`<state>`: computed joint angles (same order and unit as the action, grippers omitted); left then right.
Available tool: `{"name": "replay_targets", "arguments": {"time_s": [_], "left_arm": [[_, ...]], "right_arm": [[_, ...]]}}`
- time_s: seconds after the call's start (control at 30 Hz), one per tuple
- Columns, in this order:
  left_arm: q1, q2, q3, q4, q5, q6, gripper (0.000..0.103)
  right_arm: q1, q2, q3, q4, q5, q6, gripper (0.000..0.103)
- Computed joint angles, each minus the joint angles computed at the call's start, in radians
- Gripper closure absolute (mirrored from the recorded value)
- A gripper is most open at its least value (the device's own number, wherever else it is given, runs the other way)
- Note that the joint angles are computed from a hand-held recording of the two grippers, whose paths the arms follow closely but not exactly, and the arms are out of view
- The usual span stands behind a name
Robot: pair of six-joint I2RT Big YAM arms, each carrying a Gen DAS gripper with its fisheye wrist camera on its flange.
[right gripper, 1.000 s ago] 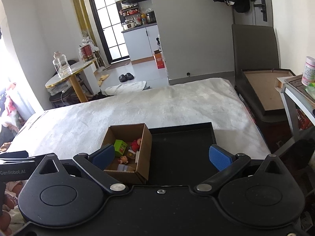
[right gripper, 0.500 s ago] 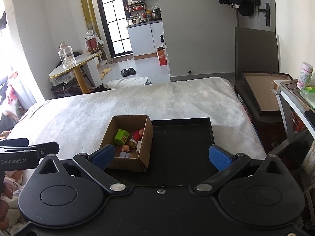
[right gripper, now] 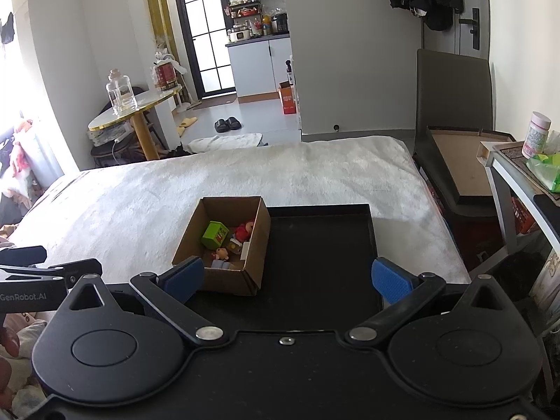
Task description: Organize rigid objects
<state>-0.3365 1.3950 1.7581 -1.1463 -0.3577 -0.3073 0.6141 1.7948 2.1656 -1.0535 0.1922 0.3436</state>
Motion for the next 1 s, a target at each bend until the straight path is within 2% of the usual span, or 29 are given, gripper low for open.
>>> {"name": "replay_targets", "arguments": {"time_s": [0.43,0.57,0.8,1.0], "left_arm": [[-0.016,-0.016,-0.014,0.009,-0.03,0.014,0.003],[-0.01,-0.024,-0.021,0.005,-0.017,0.005,0.003],[-0.008,-0.028,-0.014,0.005,-0.009,0.009,0.003],[-0.007,-0.035,-0.015,0.009,0.003,0.013,0.003]], "right_arm": [[0.007,-0.023,-0.035,-0.017,0.037,-0.011,0.0],[0.007,-0.024,-0.027,-0.015,0.055,-0.017,0.0],[0.008,-0.028,-0.029,-0.014,0.05,-0.021,0.0],[0.001,-0.04,-0.036,0.001,-0.01,-0.015,0.0]]}}
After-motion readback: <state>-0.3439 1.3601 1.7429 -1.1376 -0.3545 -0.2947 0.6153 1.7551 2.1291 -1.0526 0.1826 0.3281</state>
